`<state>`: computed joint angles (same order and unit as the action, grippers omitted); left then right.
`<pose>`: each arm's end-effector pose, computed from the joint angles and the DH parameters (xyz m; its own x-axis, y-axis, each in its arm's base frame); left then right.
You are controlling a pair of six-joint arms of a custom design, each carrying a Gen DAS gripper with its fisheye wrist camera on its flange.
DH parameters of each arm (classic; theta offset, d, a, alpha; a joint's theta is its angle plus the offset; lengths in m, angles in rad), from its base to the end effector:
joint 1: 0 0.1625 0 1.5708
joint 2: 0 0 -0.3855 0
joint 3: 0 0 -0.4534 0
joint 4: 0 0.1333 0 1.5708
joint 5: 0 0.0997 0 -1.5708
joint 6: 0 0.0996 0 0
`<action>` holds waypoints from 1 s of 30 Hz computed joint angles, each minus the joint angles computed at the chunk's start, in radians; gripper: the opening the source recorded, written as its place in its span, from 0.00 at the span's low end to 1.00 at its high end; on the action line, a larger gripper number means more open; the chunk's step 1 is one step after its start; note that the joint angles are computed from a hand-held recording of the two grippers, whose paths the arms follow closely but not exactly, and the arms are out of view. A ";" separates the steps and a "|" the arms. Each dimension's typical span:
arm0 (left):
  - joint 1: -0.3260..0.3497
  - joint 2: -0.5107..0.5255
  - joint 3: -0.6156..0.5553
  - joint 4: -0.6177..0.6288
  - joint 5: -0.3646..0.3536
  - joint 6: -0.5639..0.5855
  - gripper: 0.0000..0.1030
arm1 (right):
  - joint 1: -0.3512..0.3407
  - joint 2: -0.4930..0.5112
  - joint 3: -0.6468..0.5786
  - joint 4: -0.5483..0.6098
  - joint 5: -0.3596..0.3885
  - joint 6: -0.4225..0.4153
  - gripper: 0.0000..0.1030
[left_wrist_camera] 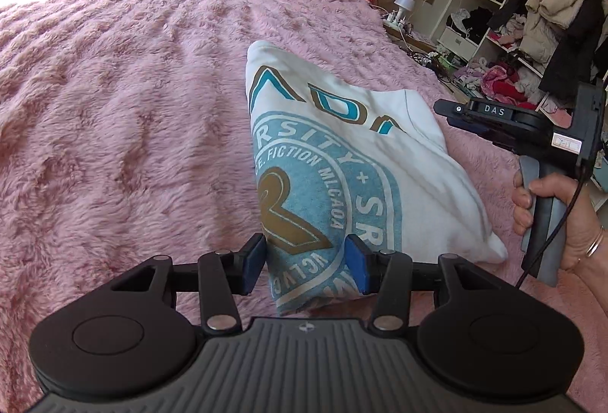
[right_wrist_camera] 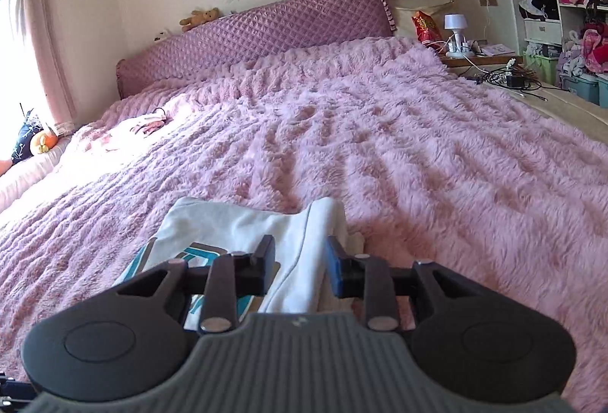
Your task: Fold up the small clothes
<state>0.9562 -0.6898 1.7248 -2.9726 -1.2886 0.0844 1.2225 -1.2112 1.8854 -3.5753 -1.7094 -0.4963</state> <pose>-0.2468 -0.6290 -0.0356 -0.7939 0.5348 -0.2892 0.6074 0.7201 -0.3354 -0.0956 -0.6136 0.3136 -0.8171 0.3015 0.4914 -0.3500 0.4179 -0.8384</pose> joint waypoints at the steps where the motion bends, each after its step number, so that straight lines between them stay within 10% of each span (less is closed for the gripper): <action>1: 0.006 0.004 0.000 -0.002 -0.003 -0.004 0.55 | 0.002 0.020 -0.027 0.004 -0.021 0.000 0.30; 8: 0.039 0.017 -0.010 0.007 -0.056 -0.046 0.60 | -0.017 0.105 -0.151 0.026 -0.024 0.013 0.31; 10: 0.042 0.019 -0.009 0.002 -0.061 -0.037 0.61 | -0.027 0.100 -0.166 0.100 0.003 0.052 0.09; 15: 0.042 0.012 0.004 -0.014 -0.075 -0.032 0.61 | -0.023 0.107 -0.169 0.042 0.023 0.018 0.08; 21: 0.058 0.030 -0.024 0.022 -0.089 -0.034 0.67 | -0.028 0.136 -0.202 0.109 -0.096 0.044 0.09; 30: 0.057 -0.020 0.010 0.016 -0.114 -0.061 0.64 | -0.091 -0.089 0.042 0.083 0.154 0.128 0.30</action>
